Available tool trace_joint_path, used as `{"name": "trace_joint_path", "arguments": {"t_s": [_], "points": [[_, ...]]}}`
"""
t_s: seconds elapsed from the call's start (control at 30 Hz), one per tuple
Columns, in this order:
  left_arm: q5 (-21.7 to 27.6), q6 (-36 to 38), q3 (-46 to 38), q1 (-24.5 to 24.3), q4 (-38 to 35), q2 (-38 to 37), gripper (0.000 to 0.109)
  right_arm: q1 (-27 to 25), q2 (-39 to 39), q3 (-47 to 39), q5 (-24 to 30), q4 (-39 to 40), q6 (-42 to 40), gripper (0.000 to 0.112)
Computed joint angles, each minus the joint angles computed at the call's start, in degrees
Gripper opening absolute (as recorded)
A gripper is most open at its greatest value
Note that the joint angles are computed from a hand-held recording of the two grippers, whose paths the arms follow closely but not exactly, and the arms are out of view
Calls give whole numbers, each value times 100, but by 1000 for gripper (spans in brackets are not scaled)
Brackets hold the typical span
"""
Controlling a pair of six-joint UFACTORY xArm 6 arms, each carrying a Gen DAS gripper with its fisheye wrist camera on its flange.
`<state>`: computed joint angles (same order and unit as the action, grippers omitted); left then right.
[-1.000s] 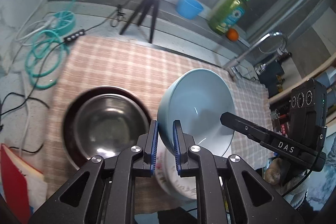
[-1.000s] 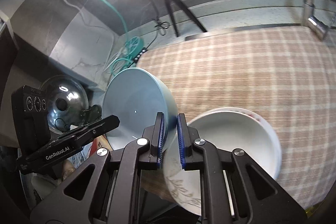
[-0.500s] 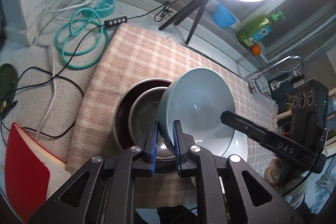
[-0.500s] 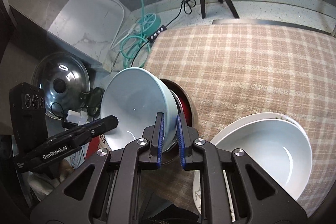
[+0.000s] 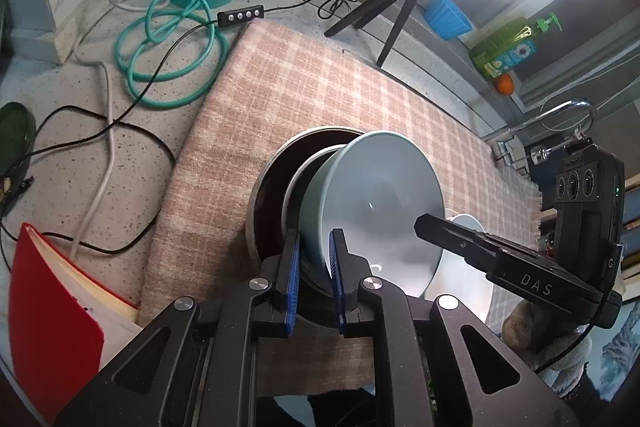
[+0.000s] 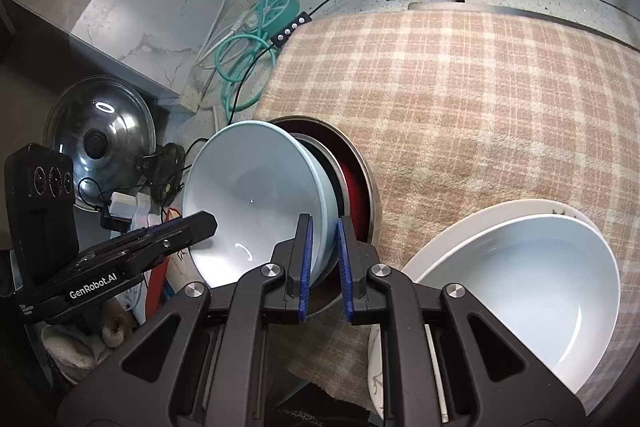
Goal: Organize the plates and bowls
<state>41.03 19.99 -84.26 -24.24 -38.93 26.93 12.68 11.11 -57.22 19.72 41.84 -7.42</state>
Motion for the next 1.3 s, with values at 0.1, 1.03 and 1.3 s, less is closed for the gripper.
{"name": "trace_joint_path", "arguments": {"t_s": [0.1, 1.03, 1.3], "points": [[-8, -5, -41, 12, 72, 28, 12, 17, 42, -60, 26, -198, 120, 15], [-209, 9, -54, 25, 182, -24, 12, -37, -321, 124, -55, -865, 590, 21], [-356, 57, 88, 90, 31, -192, 12, -41, -264, 65, -2, -641, 370, 21]]}}
